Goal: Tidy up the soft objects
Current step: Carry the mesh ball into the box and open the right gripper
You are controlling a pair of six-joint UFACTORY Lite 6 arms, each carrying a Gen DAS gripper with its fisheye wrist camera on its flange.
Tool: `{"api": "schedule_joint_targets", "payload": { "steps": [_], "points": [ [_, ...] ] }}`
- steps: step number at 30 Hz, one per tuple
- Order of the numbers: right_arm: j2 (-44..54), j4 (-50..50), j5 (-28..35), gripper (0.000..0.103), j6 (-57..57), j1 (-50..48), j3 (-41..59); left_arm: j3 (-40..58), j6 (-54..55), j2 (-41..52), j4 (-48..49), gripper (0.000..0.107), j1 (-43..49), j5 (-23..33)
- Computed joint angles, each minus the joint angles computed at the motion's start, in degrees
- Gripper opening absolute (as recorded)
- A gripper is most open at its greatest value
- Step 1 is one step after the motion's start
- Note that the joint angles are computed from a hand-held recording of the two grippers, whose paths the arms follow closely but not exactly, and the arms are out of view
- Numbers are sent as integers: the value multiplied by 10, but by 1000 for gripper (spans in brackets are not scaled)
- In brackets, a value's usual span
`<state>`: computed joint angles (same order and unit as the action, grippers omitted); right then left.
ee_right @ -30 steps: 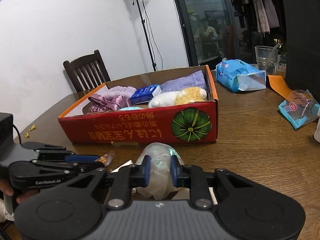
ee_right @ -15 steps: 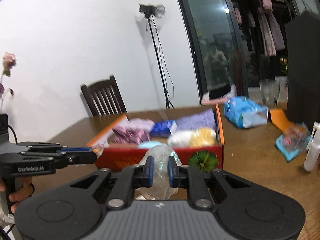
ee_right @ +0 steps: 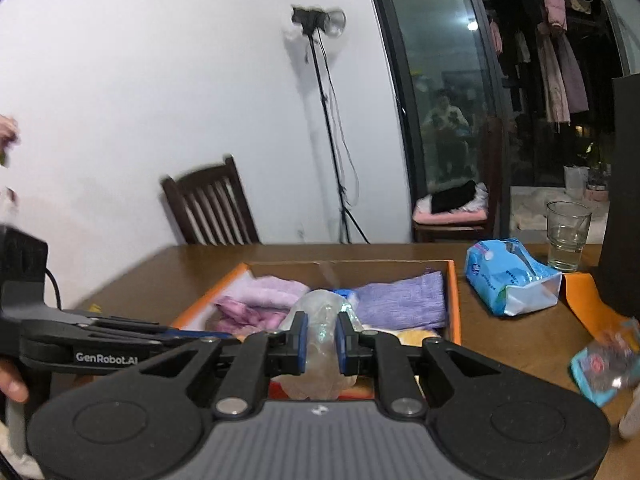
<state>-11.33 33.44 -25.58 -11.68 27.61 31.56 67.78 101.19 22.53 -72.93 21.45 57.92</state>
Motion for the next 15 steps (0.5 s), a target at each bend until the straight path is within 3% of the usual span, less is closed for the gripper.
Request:
{"api": "schedule_joint_targets", "payload": {
  "steps": [4, 9, 15],
  "points": [
    [138, -180, 39, 14, 168, -75, 102, 42, -36, 64, -14, 14, -66, -76],
    [286, -310, 86, 12, 295, -114, 200, 57, -23, 113, -29, 14, -112, -147],
    [330, -388, 103, 14, 364, -129, 228, 115, -85, 154, 24, 21, -110, -126]
  ]
}}
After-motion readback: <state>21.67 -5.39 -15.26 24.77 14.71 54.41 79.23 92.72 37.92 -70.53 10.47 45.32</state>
